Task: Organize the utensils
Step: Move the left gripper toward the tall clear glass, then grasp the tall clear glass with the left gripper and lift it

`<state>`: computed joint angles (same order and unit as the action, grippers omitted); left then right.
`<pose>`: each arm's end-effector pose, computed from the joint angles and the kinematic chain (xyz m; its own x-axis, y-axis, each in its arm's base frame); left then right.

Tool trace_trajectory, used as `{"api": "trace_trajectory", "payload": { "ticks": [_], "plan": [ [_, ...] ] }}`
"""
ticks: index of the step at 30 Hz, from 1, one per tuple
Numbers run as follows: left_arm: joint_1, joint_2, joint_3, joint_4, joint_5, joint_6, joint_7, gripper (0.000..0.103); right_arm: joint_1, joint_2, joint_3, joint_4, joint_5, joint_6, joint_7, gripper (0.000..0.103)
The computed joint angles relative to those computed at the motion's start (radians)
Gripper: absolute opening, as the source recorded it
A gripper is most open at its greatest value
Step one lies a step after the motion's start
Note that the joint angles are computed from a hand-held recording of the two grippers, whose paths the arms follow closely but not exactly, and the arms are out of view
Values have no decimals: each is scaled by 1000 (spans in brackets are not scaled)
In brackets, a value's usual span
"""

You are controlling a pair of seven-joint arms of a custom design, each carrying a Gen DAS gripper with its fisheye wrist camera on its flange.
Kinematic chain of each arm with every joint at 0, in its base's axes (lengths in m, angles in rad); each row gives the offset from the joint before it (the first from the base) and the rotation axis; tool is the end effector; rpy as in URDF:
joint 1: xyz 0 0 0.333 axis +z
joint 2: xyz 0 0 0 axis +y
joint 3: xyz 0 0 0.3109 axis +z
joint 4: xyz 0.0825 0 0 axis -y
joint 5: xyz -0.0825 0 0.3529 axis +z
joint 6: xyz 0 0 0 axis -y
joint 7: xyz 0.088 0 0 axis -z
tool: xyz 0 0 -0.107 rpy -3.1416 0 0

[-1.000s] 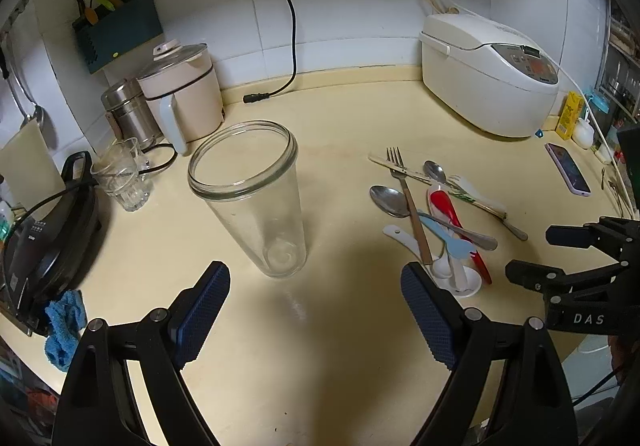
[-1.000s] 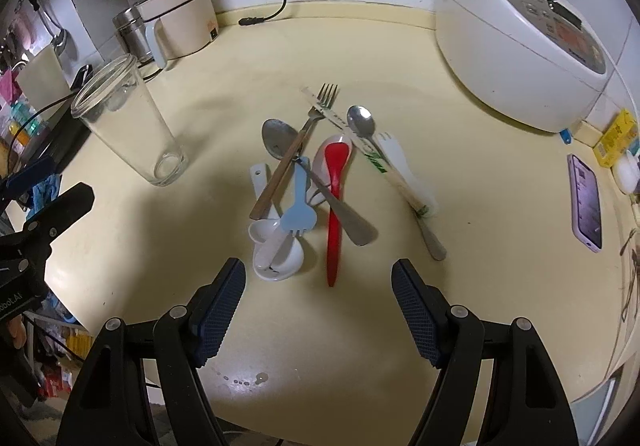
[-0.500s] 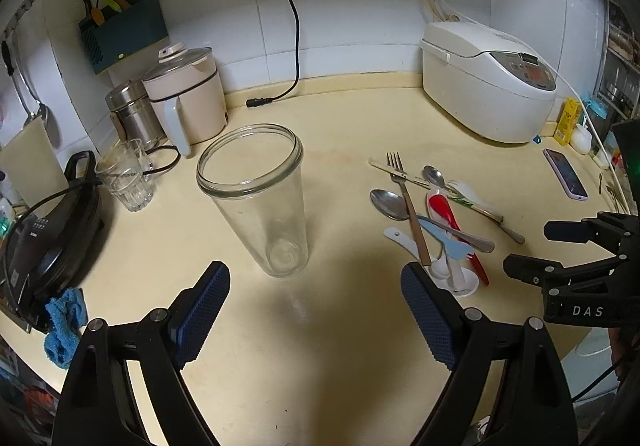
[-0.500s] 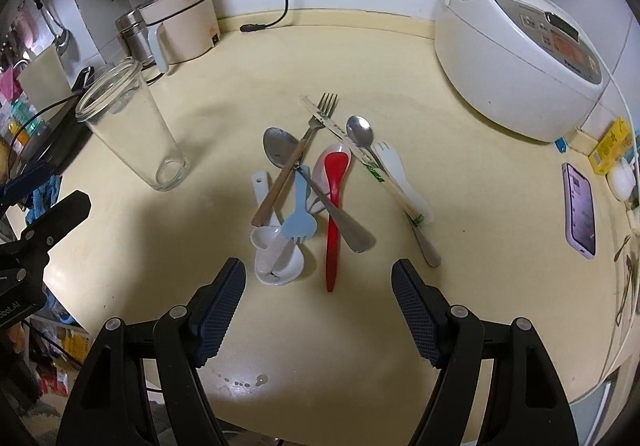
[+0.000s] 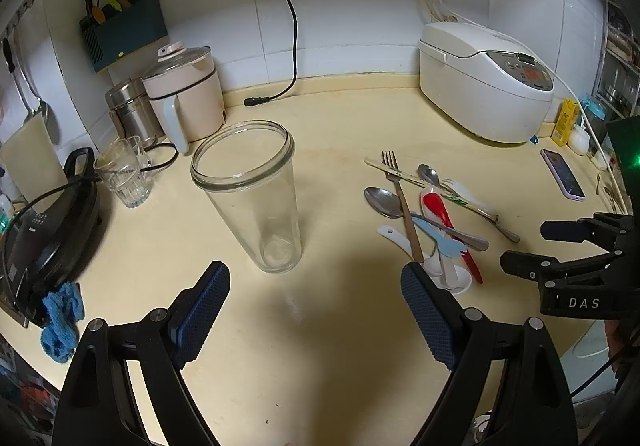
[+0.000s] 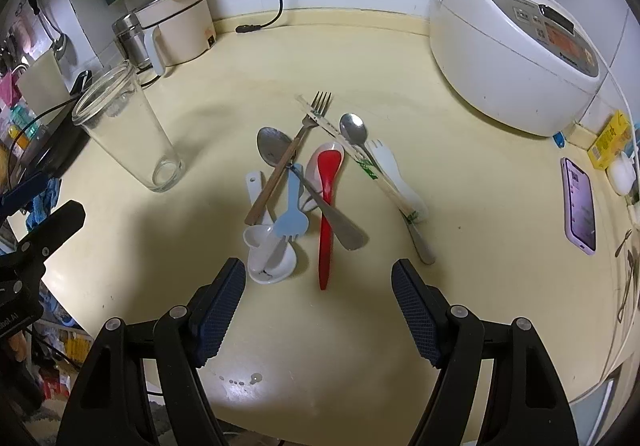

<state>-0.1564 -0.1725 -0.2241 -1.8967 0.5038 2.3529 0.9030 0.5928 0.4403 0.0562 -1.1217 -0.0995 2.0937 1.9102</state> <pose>0.4861 -0.1983 0.6458 0.0740 -0.9922 -0.1001 -0.7175 0.0167 -0.6964 0.5583 0.4043 0.6175 0.3416 -0.9348 -0.0973 -0.8277 -0.2502 -0.5023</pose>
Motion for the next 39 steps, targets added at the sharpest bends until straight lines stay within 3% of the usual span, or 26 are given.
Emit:
{"api": "trace_trajectory", "payload": {
  "ticks": [18,21,23,25,29,33,36,39],
  "plan": [
    [7,-2,14,-17,-33,-10,-37,90,-45,-57,3,-114,47,26,32,76],
    [23,-26,43,-66,-84,70,-48,90,-59,-73,6,-147,56,33,35,76],
    [45,-44,65,-129,-101,185,-57,90,-69,-83,9,-170,64,33,31,76],
    [86,-43,56,-169,-19,268,-92,90,-79,-88,13,-182,74,27,15,76],
    [129,0,52,-182,107,359,-72,90,-91,-78,19,-169,83,3,-28,76],
    [120,64,85,-160,57,424,101,95,-85,-53,17,-128,71,-30,-63,76],
    [126,93,110,-176,12,564,224,99,-66,-13,4,-66,50,-62,-28,76],
    [91,136,142,-180,-239,663,539,99,-40,30,-15,15,30,-97,64,76]
  ]
}}
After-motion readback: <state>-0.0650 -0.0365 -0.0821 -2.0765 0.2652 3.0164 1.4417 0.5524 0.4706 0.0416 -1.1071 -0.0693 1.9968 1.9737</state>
